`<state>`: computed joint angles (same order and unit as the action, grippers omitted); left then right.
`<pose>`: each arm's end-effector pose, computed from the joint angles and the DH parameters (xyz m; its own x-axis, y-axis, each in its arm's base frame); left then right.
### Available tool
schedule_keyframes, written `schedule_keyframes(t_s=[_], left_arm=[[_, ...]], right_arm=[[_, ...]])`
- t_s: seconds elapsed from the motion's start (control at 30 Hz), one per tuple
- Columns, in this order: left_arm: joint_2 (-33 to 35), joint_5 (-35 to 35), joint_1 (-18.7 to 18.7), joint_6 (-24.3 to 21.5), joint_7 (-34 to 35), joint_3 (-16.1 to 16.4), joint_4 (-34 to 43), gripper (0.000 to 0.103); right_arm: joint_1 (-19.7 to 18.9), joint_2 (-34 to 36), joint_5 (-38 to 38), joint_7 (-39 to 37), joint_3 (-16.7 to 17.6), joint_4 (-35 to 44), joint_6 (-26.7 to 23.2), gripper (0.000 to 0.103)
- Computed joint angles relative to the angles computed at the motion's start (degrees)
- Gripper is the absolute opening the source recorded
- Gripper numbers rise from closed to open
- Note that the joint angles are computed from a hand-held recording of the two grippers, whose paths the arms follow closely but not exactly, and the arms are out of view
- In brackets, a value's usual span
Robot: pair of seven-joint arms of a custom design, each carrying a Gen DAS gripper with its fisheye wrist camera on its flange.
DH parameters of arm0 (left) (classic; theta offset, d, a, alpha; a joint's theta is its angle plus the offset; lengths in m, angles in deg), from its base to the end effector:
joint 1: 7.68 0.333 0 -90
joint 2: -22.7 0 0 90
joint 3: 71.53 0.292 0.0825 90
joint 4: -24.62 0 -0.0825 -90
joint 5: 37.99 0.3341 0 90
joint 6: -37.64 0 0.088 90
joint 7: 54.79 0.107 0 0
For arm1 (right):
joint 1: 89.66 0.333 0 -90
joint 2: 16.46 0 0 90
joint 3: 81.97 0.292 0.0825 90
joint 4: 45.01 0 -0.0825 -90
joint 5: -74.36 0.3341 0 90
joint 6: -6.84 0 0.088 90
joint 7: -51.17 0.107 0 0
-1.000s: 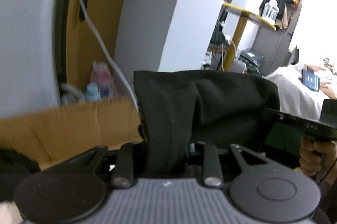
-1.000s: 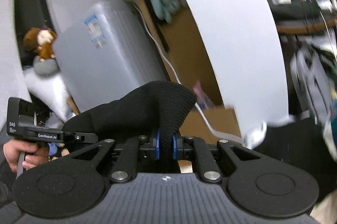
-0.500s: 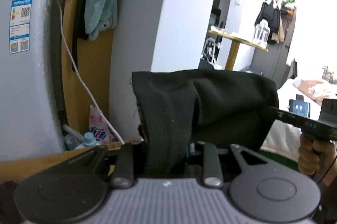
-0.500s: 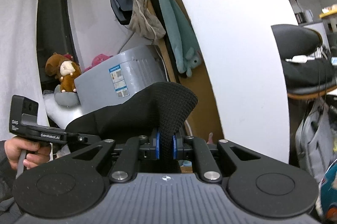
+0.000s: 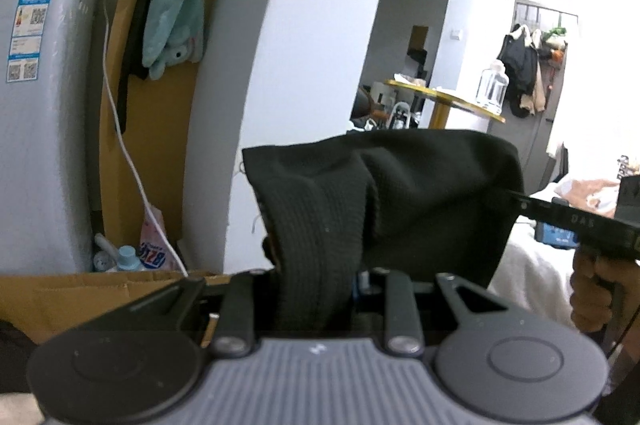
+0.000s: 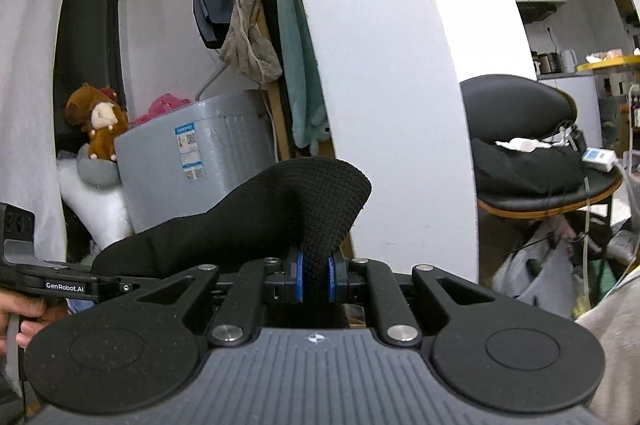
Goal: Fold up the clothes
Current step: 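Lift the folded black shorts with both grippers and carry them off the duvet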
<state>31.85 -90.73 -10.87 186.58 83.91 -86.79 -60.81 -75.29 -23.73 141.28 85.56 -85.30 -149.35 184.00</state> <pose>0.5823 -0.1605 0.6673 -0.6408 -0.7406 0.2021 -0.3993 0.0967 -0.9117 0.5068 0.0190 0.6916 0.2038 -0.9568 -0.2073 -0.1848 0.1703 -0.9679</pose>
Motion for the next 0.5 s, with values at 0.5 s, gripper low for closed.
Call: schedule_keyframes(t_s=[0.5], left_arm=[[-0.46,-4.03,-4.28,7.65,0.43,-1.80,-4.82,0.028]], right_arm=[[-0.12,-6.01,-4.42,-0.75,-4.44,-7.66,-1.08,0.012]])
